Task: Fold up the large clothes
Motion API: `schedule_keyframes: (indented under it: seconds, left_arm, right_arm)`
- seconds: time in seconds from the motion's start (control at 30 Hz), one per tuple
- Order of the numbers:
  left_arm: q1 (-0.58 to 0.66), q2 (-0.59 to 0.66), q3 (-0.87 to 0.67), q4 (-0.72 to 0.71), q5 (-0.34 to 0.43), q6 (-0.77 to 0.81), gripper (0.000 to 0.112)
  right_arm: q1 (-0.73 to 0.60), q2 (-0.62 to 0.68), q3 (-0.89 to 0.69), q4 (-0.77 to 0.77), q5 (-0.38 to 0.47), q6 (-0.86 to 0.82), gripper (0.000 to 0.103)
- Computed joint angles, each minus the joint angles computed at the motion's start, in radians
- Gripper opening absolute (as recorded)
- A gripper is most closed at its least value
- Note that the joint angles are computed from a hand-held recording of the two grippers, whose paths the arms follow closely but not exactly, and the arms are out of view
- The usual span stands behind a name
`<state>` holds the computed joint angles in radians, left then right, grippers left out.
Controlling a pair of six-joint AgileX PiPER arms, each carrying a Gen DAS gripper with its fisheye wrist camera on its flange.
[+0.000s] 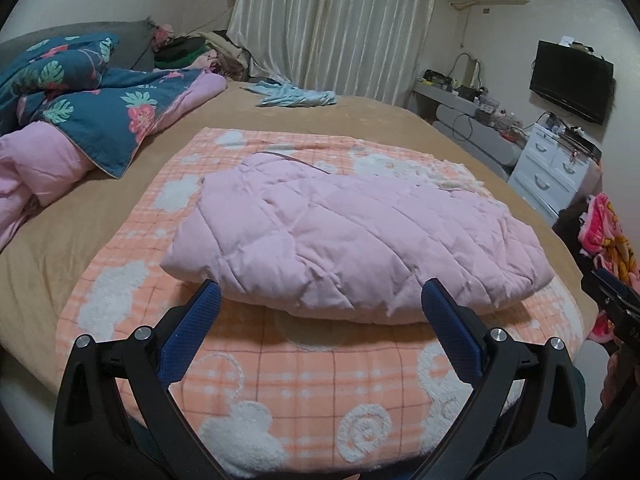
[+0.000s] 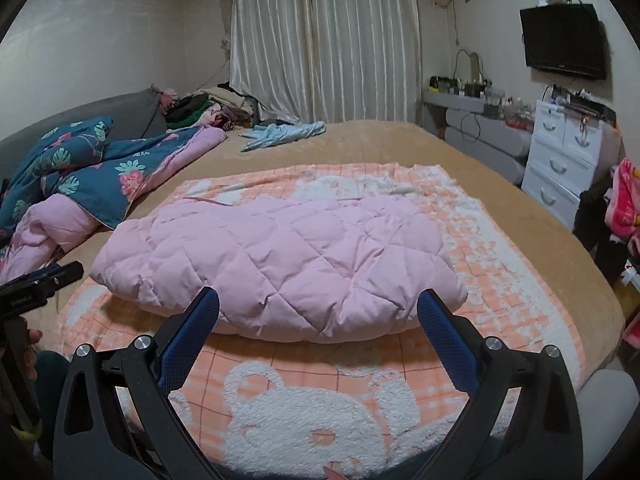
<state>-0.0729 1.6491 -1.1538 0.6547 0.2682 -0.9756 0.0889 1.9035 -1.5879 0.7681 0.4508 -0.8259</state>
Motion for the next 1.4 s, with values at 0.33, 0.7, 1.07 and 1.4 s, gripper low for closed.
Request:
schedule_keyframes:
  seconds: [0.33,0.7,1.07,1.4]
  left_arm:
    - [-0.099,0.003,0.071,0.207,-0.023,-0.214,0.094]
    - [-0.133,0.024,0.071,0.260,-0.014,-0.272,0.094]
    - [-0.130,0.024,0.063,0.195,-0.004,-0.206,0.094]
    - [-0.134,0.015,0.071,0.231,0.014,-0.241,0.094]
  right_arm:
    - [0.018,-0.044,0.125,0.059,0.002,-0.112,0.099]
    - [0.021,-0.034,0.144,0.114,0.030,-0.152,0.099]
    - [0.028,-0.041,0.153,0.125,0.025,-0.162,0.099]
    - [0.031,-0.040,0.145,0.101,0.032,-0.134,0.099]
